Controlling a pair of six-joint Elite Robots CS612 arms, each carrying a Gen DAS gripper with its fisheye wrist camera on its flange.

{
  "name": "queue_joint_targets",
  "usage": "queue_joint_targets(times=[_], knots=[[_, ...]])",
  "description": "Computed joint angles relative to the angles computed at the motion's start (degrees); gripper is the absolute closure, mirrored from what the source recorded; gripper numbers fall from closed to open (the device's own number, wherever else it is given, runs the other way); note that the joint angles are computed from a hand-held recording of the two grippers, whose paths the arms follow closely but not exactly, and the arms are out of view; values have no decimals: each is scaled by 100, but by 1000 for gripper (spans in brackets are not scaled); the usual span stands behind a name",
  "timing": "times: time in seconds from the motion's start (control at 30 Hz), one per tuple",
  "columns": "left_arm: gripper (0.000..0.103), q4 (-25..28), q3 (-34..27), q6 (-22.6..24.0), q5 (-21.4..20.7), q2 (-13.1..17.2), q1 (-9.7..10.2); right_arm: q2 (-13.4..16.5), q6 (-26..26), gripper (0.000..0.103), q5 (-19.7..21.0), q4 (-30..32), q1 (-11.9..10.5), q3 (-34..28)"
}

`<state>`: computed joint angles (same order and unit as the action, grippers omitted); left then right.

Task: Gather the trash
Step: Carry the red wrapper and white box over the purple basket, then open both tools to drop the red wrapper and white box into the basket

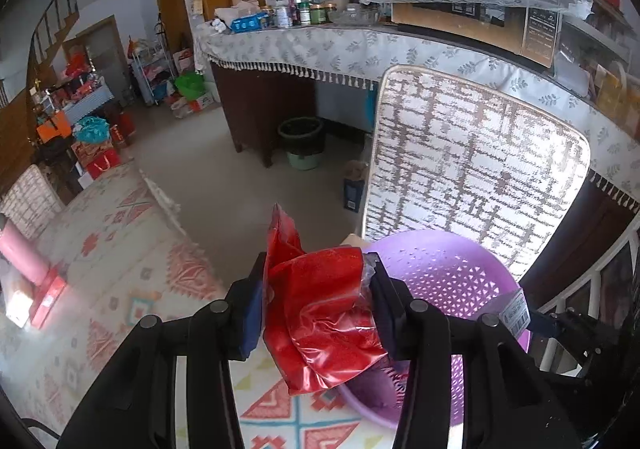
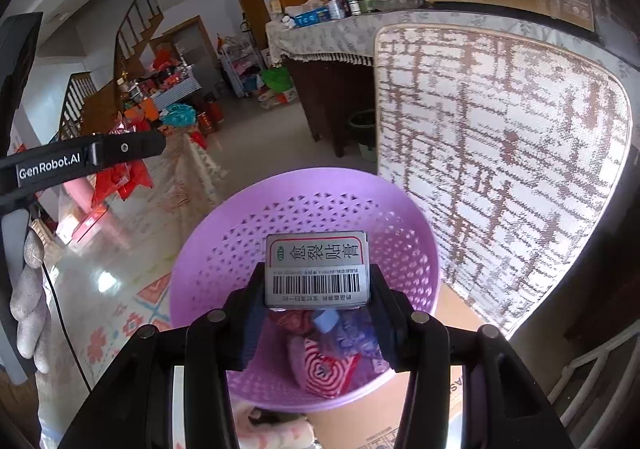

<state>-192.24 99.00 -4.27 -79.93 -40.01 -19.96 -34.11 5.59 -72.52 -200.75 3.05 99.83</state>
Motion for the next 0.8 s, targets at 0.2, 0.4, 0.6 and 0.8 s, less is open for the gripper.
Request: queue_joint_targets(times=[0.2,0.4,0.6,0.8], knots=[[57,103,-159,-4,-157,136,-35,30,53,51,-49,8,-26,-75],[57,147,-266,-32,-171,224,-20,90,63,51,-25,77,-13,-176],[56,317,-398,-46,-251,336,13,127,69,51,-65,171,20,-225],[56,317,-460,-13,-197,453,5,152,36,51,-167,215,53,-264]])
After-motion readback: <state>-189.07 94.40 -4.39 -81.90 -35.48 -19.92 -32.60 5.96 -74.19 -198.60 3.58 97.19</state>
